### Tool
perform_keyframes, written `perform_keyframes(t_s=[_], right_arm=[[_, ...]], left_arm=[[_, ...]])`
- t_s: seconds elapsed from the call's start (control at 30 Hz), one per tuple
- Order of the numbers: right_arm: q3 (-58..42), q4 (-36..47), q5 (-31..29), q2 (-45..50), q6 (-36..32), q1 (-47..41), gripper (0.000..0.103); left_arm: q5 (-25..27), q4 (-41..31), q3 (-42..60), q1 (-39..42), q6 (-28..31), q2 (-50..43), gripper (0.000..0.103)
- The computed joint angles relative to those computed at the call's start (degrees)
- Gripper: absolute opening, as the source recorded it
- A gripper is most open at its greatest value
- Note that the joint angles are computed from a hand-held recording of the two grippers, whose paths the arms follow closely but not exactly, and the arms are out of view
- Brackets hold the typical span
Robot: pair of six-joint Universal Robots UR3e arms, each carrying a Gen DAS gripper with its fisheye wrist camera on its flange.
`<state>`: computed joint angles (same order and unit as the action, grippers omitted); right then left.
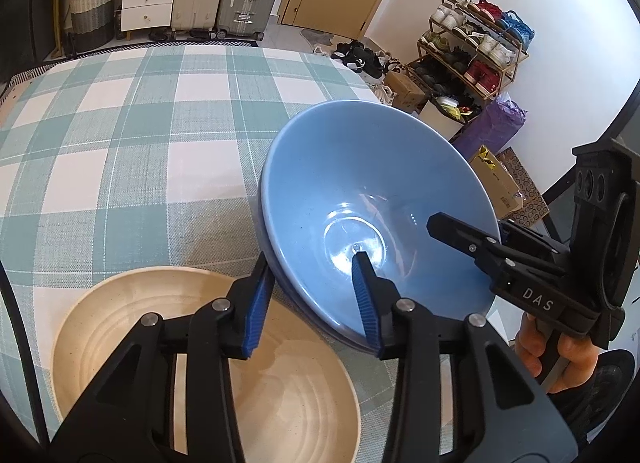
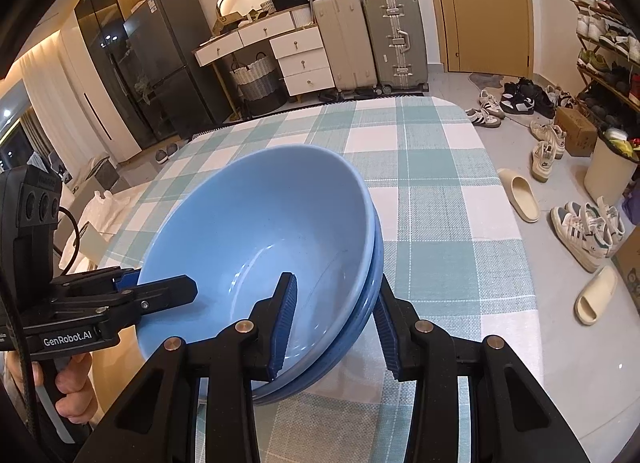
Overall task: Organize plates and bowls
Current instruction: 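Carry the nested bowls with both tools over the stacked cream plates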
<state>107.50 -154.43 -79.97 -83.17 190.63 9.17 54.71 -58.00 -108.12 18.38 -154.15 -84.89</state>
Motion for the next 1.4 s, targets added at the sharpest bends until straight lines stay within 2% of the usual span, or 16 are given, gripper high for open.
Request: perform_keyframes(t_s=[0.23,0.47,0.77,0.9,1.1,1.2,1.3,1.37,1.4], right_arm=[[0.07,1.60,-1.03,-2.98,0.13,0.45,0.039],[-1.36,4.00,-2.50,-5.59,0.31,1.91,0.039],[-5.34,8.20,-5.53,-8.35,1.28,5.70,0.039],[-8.16,10.60,-7.38,-8.68,2.22,8.28,0.039],[-12.19,12.84,-9.76,-7.82,3.31,12.04,0.039],[-14.64,14.08,-10.79,-6.92,4.07,13.99,0.039],[-16.92,14.89,-11.70,-5.66,4.61,15.67,0.039],[-18.60,15.30,-12.31,-4.48,4.96,16.82,0.039],[-18.64,15.32,-12.36,-4.49,4.99,17.16,0.039]], left_arm=[[-1.22,-2.66,0.88,0.99,1.20,2.68,0.036],[-2.99,-7.45,0.10,3.60,3.09,9.44,0.036],[-6.53,-20.54,2.79,10.63,8.65,19.95,0.036],[-8.53,-30.31,5.65,15.77,13.64,24.47,0.036],[-11.97,-49.59,12.42,26.37,25.50,30.19,0.036],[-13.49,-62.18,17.15,33.33,34.48,32.23,0.036],[-14.22,-77.95,23.61,41.86,46.29,32.94,0.036],[-13.83,-90.51,29.05,48.90,56.22,32.72,0.036],[-13.49,-94.07,30.68,51.20,59.20,32.52,0.036]])
